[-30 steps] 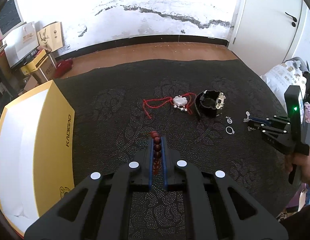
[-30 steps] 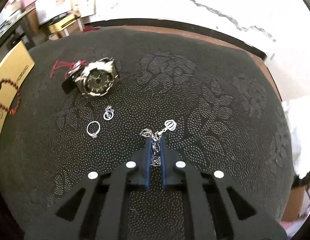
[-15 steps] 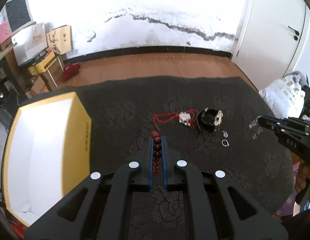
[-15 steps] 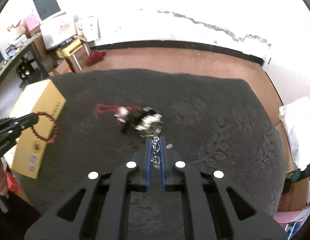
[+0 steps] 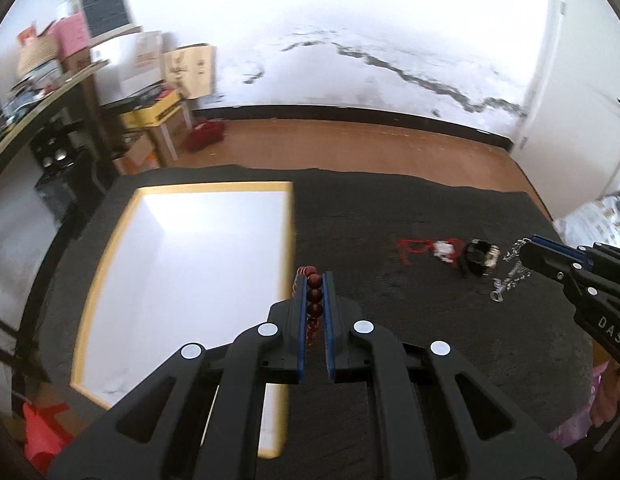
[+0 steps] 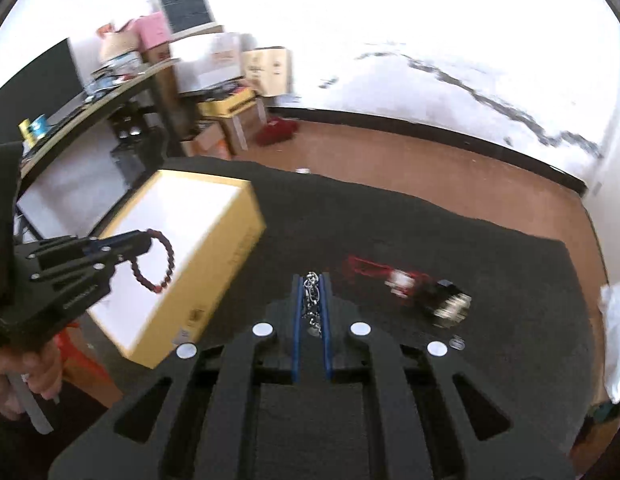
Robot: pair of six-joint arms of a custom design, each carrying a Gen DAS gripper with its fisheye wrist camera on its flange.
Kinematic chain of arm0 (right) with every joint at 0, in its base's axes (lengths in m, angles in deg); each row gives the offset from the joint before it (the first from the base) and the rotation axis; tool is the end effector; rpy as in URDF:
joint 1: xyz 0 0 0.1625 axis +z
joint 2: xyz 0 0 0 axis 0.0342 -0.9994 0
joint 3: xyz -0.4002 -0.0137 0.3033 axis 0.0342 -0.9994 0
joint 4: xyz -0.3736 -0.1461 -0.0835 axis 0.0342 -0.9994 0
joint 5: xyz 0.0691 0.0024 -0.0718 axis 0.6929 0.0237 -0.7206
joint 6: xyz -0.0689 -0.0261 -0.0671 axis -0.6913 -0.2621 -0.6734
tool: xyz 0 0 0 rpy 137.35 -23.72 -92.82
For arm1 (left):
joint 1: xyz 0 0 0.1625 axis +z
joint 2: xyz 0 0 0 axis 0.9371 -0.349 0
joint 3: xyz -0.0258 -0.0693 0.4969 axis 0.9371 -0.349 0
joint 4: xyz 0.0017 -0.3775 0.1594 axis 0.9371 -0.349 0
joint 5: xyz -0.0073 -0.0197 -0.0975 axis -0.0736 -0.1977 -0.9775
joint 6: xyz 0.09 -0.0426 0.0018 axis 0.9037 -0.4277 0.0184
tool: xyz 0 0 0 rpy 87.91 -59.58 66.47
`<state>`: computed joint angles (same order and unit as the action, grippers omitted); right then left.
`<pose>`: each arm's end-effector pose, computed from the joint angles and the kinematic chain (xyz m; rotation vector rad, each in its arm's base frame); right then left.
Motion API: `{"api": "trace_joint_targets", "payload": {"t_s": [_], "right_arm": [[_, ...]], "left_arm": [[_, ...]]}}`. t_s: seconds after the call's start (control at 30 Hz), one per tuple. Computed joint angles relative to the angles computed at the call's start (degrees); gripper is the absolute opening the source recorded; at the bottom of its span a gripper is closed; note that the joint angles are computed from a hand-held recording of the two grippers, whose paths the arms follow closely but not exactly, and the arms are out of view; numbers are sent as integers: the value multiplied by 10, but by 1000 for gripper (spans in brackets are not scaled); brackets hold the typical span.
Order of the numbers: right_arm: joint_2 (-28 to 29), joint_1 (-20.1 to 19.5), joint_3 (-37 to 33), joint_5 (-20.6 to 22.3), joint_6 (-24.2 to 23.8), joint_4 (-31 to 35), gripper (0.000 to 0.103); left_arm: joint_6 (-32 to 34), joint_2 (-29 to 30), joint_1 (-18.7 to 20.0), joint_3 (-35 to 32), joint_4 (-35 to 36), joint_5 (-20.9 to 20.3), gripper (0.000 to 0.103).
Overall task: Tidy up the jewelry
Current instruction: 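Carry bracelet and chain into the white box and open the left tool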
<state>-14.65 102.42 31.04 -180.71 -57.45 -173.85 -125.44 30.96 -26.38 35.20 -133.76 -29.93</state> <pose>0.2986 -0.7288 0.3217 1.1444 -2.5260 0.4964 -0.3560 -0.6411 0.2329 -0.0069 2.1274 -0.9205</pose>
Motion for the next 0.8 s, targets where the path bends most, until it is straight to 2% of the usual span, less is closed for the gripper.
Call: {"api": "trace_joint_targets", "payload": {"t_s": [0.17, 0.5, 0.7, 0.8], "right_arm": [[16, 33, 8, 22, 0, 5, 9], [63, 82, 3, 50, 3, 11, 9], [91, 91, -4, 44, 1, 9, 9], [104, 91, -8, 37, 2, 5, 9]], "left_arm": [[-116, -53, -8, 26, 117, 18, 7], [-300, -122, -14, 48, 315, 30, 7], [-347, -141, -3, 64, 344, 32, 7], [-331, -141, 9, 78, 301, 28, 7]]}}
